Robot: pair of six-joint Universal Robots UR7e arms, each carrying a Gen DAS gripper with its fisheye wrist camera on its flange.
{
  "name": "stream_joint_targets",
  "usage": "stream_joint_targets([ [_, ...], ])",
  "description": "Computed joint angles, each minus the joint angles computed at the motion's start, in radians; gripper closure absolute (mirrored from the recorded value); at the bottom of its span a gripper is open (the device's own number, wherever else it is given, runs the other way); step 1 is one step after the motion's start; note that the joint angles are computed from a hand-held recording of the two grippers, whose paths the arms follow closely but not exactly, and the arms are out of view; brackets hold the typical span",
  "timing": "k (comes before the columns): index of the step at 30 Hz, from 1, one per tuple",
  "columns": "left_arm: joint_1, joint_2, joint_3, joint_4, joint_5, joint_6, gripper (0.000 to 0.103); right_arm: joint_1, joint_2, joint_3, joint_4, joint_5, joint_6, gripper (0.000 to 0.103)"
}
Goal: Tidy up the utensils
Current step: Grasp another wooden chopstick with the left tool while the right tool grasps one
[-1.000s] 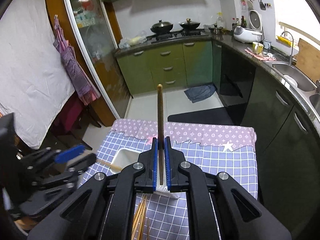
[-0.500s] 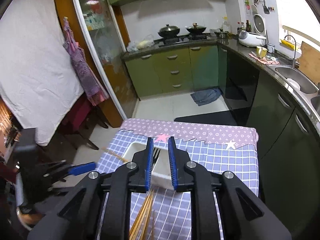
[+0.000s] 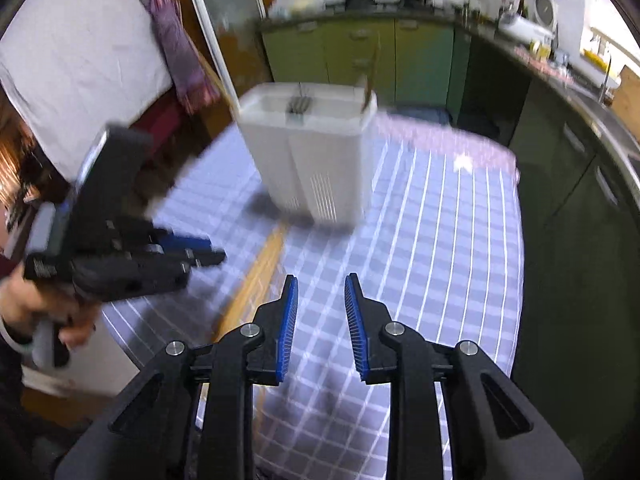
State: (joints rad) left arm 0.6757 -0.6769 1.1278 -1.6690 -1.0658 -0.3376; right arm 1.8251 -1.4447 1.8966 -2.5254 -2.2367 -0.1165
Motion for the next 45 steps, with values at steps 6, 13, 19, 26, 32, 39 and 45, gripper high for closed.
stream_joint_targets([
  [6,0.017,0.042,-0.021,0.066,0.03,-0.057,0.087,-0.061,-0.018,0.053,0.012,0.037,0.014,0.078],
  [13,0.028,0.071,-0.046,0.096,0.019,-0.066,0.088,-0.081,-0.009,0.053,0.029,0.053,0.014,0.074],
  [19,0.034,0.079,-0.044,0.108,0.028,-0.064,0.088,-0.076,-0.001,0.047,0.04,0.055,0.017,0.074],
  [26,0.039,0.097,-0.039,0.101,0.032,-0.066,0.088,-0.073,0.011,0.041,0.058,0.05,0.02,0.074],
  [32,0.026,0.09,-0.008,0.071,0.033,-0.033,0.096,-0.056,0.049,0.019,0.091,0.036,0.023,0.074],
  [39,0.019,0.04,0.028,-0.003,0.048,0.0,0.096,-0.062,0.109,-0.032,0.178,0.062,0.039,0.074],
  [45,0.002,-0.041,0.104,-0.115,0.068,0.063,0.096,-0.064,0.181,-0.091,0.253,0.067,0.062,0.074],
])
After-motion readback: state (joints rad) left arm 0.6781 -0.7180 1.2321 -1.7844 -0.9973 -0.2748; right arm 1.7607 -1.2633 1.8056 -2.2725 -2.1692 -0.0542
